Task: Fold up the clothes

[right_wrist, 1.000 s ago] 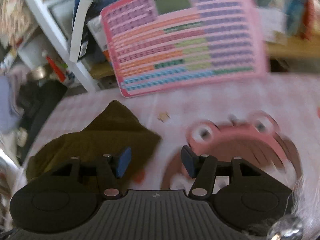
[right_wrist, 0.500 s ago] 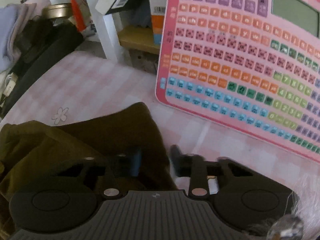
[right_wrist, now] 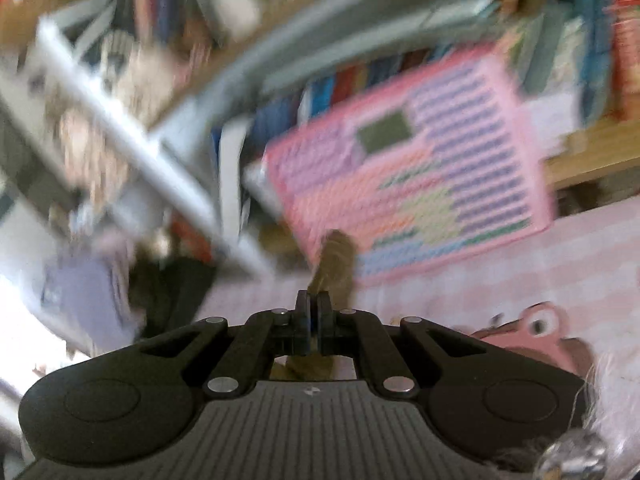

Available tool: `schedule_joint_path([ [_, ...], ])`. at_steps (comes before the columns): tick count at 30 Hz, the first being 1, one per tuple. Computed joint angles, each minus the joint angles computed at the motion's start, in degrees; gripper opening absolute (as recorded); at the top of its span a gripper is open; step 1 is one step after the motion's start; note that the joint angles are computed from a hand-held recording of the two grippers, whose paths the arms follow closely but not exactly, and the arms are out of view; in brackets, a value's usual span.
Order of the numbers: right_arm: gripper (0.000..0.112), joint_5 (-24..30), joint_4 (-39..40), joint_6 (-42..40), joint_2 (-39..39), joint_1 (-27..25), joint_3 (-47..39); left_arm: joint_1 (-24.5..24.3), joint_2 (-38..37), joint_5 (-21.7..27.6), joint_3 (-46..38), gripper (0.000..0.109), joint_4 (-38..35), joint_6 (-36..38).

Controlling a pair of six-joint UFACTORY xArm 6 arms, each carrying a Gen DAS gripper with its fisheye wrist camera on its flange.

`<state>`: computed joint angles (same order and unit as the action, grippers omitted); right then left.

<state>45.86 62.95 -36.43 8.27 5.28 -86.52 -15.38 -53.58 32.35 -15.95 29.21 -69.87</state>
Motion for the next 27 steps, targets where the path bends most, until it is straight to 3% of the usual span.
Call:
schedule_joint_path([
  [3, 0.003, -4.1, 3.0, 3.1, -6.2, -2.4, 6.0, 1.1, -0.7, -1.6, 1.0, 0.040, -1.5, 2.3],
  [5, 0.003, -2.9, 0.9, 7.7, -10.5, -4.5, 9.6, 1.7, -1.1, -2.6, 1.5, 0.040, -2.4, 3.8],
  [7, 0.004, -0.4, 2.3, 6.8, -13.8, -6.3, 12.3, 2.0, -1.4, -3.1, 1.9, 0.040, -3.1, 4.9],
  [11, 0.008, -6.8, 5.4, 5.1, -12.7, -5.2, 12.5, 2.4, -1.3, -3.6, 2.0, 0.040, -4.7, 7.8],
  [13, 0.033, -8.9, 8.5, 0.1, -9.1, -4.4, 10.0, 2.4, -0.8, -3.3, 1.5, 0.040, -4.8, 8.6],
  [14, 0.044, -12.3, 7.3, -1.7, -7.3, -3.3, 9.2, 2.4, -0.4, -3.1, 1.2, 0.040, -4.8, 9.1],
  [16, 0.043, -17.7, -0.1, -1.0, -4.3, -1.9, 7.8, 2.2, 0.0, -2.8, 0.9, 0.041, -4.1, 8.9],
  [19, 0.043, -19.7, -9.9, 0.8, -4.3, -2.4, 10.9, 1.5, -0.4, -2.5, 1.2, 0.041, -1.5, 5.5],
  [21, 0.045, -18.7, -13.3, 1.4, -6.4, -3.6, 15.4, 0.8, -0.5, -1.9, 1.2, 0.041, 0.9, 2.6],
  [24, 0.045, -11.6, -21.5, 5.7, -7.7, -6.0, 19.6, 0.2, 0.6, -1.0, 0.2, 0.043, 1.3, 2.0],
  [27, 0.048, -6.9, -20.0, 6.6, -6.6, -6.9, 20.6, -0.3, 1.7, -0.1, -0.9, 0.044, 1.7, 1.6],
])
